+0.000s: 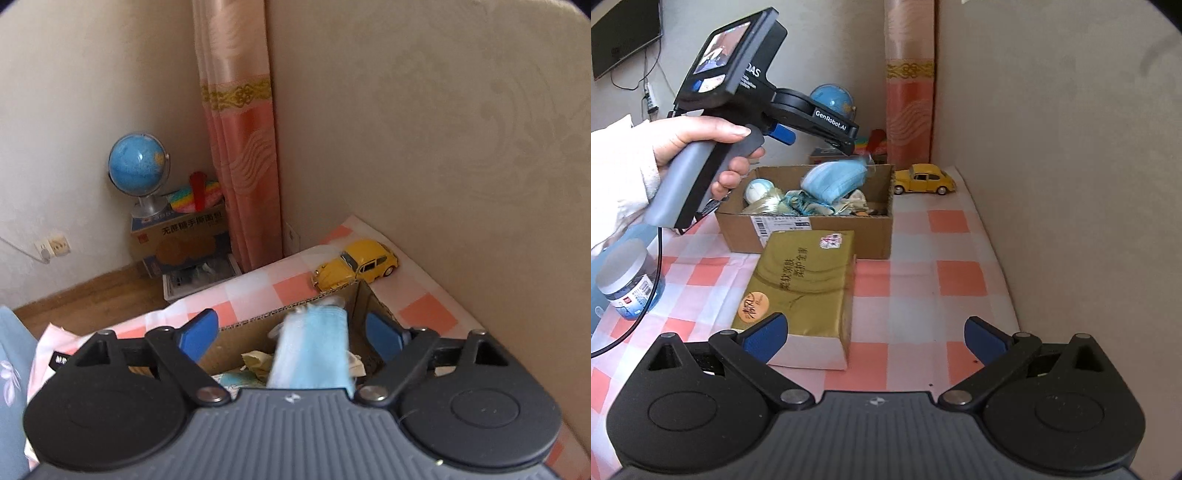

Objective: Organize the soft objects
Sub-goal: 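Lower the blue face mask into the box and open the left gripper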

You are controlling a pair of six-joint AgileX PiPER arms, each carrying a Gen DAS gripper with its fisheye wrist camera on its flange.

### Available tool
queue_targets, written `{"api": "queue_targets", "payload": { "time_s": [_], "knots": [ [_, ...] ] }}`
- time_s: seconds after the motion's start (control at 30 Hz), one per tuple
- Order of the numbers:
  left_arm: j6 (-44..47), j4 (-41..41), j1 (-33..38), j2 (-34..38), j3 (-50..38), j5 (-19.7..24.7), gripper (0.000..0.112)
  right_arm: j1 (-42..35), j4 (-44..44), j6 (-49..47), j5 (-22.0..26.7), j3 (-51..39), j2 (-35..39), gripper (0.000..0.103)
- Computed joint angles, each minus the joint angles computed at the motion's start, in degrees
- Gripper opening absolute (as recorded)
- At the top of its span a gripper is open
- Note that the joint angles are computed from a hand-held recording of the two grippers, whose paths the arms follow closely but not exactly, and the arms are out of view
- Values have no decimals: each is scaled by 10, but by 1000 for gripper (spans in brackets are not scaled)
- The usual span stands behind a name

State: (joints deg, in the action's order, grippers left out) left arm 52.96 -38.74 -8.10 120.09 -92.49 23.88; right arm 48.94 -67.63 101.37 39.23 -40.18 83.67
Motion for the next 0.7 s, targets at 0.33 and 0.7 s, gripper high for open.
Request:
{"api": "queue_targets", "payload": {
  "time_s": [0.33,0.7],
  "knots": [
    [84,-75,22,-120,149,-33,100,10,3,3,8,4,-16,103],
    [358,-364,113,-340,433,-57,103,19,80,-46,46,-41,-13,103]
  ]
}}
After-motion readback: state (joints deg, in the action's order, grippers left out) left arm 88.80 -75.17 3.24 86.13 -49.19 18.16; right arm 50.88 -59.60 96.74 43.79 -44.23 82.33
